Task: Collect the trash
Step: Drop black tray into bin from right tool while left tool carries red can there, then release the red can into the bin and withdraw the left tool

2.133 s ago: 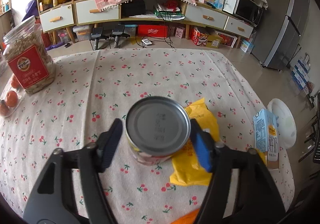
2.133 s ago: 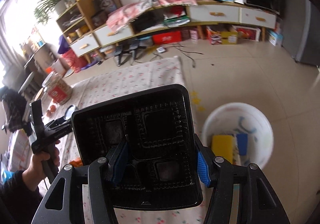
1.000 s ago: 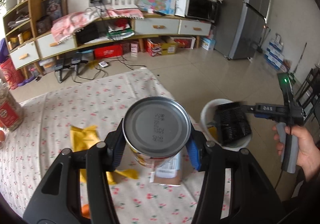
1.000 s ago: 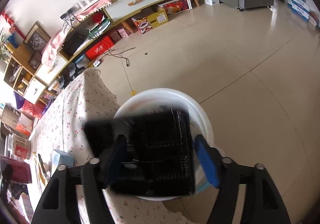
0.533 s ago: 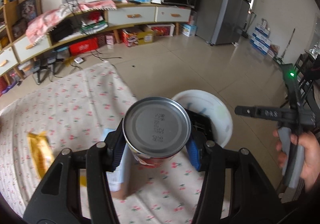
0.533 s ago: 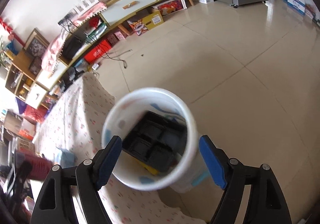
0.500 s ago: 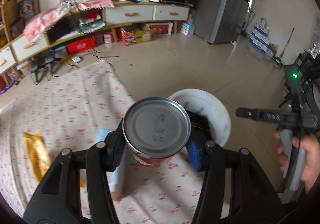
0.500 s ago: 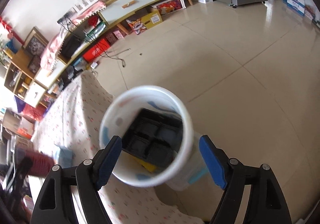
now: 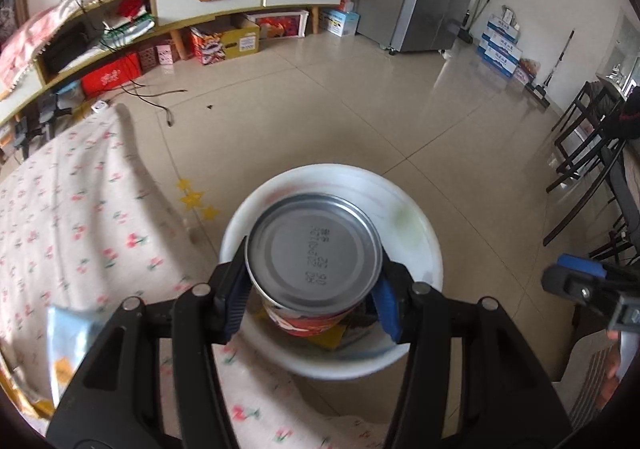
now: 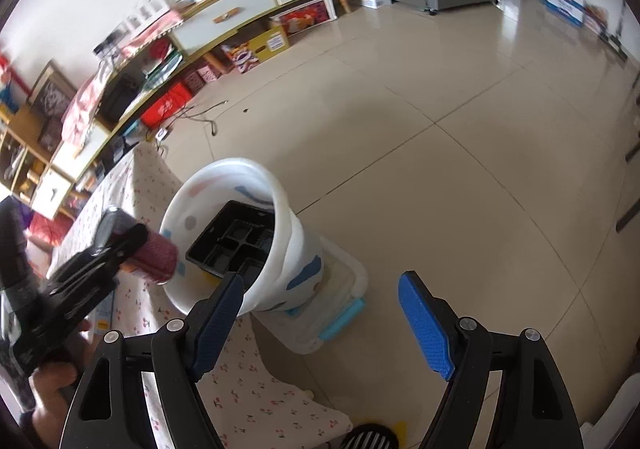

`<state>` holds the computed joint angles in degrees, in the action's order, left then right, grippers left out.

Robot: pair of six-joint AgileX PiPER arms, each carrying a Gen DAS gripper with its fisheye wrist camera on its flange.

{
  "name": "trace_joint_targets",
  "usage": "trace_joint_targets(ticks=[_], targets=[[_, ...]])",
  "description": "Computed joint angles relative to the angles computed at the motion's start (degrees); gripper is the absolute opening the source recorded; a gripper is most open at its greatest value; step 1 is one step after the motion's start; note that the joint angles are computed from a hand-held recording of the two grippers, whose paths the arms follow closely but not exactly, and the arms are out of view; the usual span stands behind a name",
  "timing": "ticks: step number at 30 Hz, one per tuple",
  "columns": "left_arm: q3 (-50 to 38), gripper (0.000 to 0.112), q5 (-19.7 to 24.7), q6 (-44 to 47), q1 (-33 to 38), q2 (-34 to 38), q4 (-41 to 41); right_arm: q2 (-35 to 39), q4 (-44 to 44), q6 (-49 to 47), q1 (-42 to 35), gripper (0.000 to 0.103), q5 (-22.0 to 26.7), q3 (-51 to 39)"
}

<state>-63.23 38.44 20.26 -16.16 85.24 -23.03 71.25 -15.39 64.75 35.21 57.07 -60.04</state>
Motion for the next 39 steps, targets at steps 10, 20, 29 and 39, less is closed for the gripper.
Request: trace_joint_targets(ticks=[10, 20, 29, 39], targets=[[-0.67, 0.079, 3.76, -2.35, 3.04, -4.02, 1.53, -1.06, -2.43, 2.31, 1.71, 0.081, 1.70, -0.75], [-0.35, 0.086, 14.44, 11.29, 17.70, -11.19, -5.49, 2.87, -4.25, 3.86, 6.33, 0.082, 3.61, -5.92], [-0.50, 0.095, 24.82, 26.08, 37.95, -12.91, -10.47, 10.70, -7.38, 5.53, 14.08, 0.082, 7.93, -16.31], [-0.88, 0.097, 30.77, 38.85, 56.95, -10.23, -10.89, 21.64, -8.19, 3.70, 20.20, 0.083, 12.00, -29.16]])
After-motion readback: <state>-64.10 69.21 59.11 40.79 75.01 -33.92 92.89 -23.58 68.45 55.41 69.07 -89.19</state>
